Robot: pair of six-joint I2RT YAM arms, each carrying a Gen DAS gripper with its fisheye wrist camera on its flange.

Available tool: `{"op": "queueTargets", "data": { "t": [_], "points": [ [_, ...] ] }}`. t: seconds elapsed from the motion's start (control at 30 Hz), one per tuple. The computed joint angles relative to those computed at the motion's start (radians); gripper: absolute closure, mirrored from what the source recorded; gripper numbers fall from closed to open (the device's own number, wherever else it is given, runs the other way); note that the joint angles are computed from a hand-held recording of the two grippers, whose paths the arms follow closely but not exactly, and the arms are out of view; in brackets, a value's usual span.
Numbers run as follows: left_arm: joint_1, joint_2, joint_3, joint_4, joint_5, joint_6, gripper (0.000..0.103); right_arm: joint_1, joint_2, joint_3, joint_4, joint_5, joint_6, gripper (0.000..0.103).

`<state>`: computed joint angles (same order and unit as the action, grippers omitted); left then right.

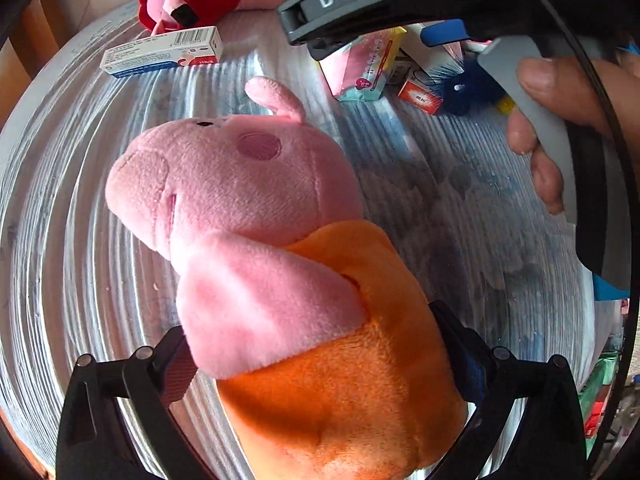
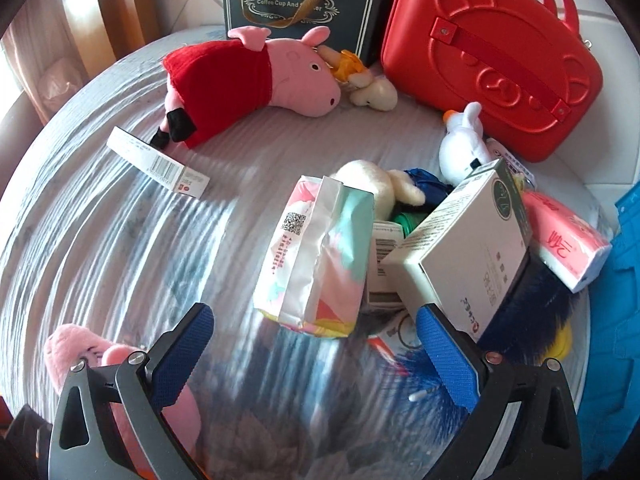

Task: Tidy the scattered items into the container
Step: 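Grasp the pink pig in orange dress with the left tool while the right tool grasps the wipes pack, then lift the pig with the left tool while the right tool carries the wipes pack toward the crate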

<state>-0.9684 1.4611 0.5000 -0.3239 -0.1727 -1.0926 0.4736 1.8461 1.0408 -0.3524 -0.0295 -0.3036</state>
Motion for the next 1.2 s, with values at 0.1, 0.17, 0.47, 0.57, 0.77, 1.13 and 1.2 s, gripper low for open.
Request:
{"op": "queueTargets", "data": {
  "t": [0.1,0.17,0.47,0.57,0.77,1.13,1.2],
  "points": [
    [-0.007,-0.013,-0.002,0.001,-0.003,0.017,0.007,0.012,0.051,0.036,0.002,0.016,0.023,0.001],
    [-0.019,-0.026,-0.001,-0.009,-0.011,0.018,0.011,0.019,0.065,0.045,0.006,0.028,0.028,0.004],
    [-0.05,-0.088,-0.008,-0.064,-0.045,-0.028,0.022,0.015,0.039,0.029,-0.011,0.026,0.023,0.055],
    [-0.058,-0.121,-0.012,-0.103,-0.059,-0.039,0.024,0.004,0.0,0.013,-0.025,0.0,0.017,0.056],
    [-0.081,-0.155,0.011,-0.187,-0.098,-0.088,0.027,-0.028,-0.104,-0.028,-0.059,-0.055,-0.001,0.056],
    [-0.218,-0.194,0.134,-0.42,-0.201,-0.245,0.027,-0.164,-0.403,-0.114,-0.231,-0.194,-0.116,0.056],
    [-0.242,-0.186,0.174,-0.47,-0.222,-0.269,0.027,-0.205,-0.458,-0.111,-0.285,-0.228,-0.153,0.056]
  ]
}}
